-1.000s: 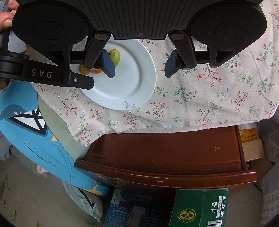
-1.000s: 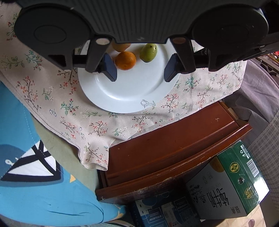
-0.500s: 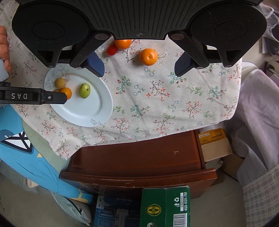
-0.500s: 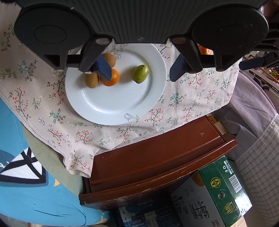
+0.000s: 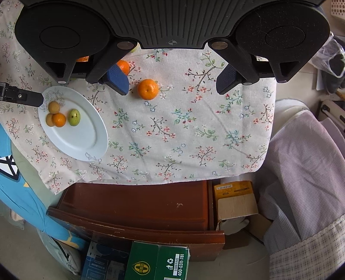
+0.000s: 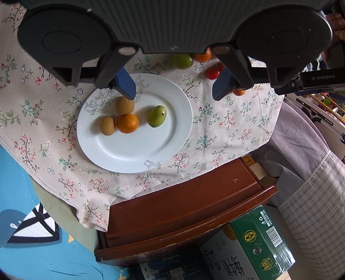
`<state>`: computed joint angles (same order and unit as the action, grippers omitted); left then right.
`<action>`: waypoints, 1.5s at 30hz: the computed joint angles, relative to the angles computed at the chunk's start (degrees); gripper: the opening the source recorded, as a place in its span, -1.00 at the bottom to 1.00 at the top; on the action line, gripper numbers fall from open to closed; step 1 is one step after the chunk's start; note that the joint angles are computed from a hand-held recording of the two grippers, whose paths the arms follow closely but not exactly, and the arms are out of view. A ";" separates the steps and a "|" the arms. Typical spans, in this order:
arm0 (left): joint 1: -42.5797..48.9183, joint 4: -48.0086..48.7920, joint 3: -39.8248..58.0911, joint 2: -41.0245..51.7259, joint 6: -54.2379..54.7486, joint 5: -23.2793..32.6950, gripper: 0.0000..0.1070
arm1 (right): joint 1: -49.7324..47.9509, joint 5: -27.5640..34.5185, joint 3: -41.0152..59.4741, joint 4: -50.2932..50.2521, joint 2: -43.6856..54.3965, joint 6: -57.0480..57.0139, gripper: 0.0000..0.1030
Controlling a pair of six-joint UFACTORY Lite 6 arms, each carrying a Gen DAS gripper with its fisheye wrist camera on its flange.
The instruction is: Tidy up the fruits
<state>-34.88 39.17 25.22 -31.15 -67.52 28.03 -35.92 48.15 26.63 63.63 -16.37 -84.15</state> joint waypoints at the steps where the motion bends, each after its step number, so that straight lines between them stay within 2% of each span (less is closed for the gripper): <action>1: 0.06 -0.52 -0.27 -0.28 0.84 0.08 0.68 | -0.57 0.78 -0.38 -0.74 0.09 0.69 0.52; 4: -0.45 1.05 -0.52 0.79 0.33 0.50 0.68 | -1.35 2.34 -2.08 -2.41 -0.31 1.22 0.44; 6: -0.19 2.06 -0.25 2.84 -0.83 0.52 0.68 | 0.32 0.81 -3.68 -2.58 -1.70 0.99 0.35; 11: 2.95 -0.73 -0.95 5.77 1.42 -4.59 0.68 | 4.31 -2.24 -5.34 -2.08 -1.59 1.64 0.16; 13: 3.56 -0.56 -0.89 7.16 1.02 -6.30 0.67 | 5.91 -4.57 -6.11 -1.14 -1.79 2.30 0.15; 15: 3.43 1.19 -0.42 9.17 -1.25 -7.75 0.66 | 7.25 -6.40 -6.56 -0.34 -1.42 3.23 0.02; 21: 1.06 14.75 2.05 16.31 -14.74 -9.42 0.63 | 11.44 -12.46 -8.73 3.81 -1.40 3.89 -0.06; 27: 2.23 22.37 3.75 20.72 -22.33 -12.81 0.63 | 12.49 -14.77 -7.86 8.43 2.90 2.74 -0.28; 30: 2.52 26.56 4.24 22.55 -26.37 -13.88 0.63 | 13.19 -14.39 -7.15 10.05 4.93 2.05 -0.31; 32: 2.38 30.12 4.65 24.09 -29.79 -13.99 0.62 | 13.56 -14.01 -7.28 10.64 5.03 1.54 -0.40; 39: 3.61 41.27 5.84 29.09 -40.13 -15.72 0.24 | 15.36 -15.42 -8.05 11.81 3.56 0.61 -0.43; 42: 3.21 48.28 6.35 31.49 -46.53 -15.87 0.17 | 16.20 -15.86 -7.77 12.42 3.98 -0.58 -0.42; 44: 1.96 51.70 6.57 32.26 -49.69 -14.09 0.16 | 16.18 -15.61 -7.58 12.94 4.67 -0.61 -0.41; 45: 1.72 53.07 6.60 32.43 -50.66 -13.81 0.08 | 16.33 -15.59 -7.47 13.02 4.92 -0.75 -0.40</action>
<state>-33.16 92.24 31.83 1.28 -118.18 14.23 -19.59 32.55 19.15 76.64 -11.45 -84.90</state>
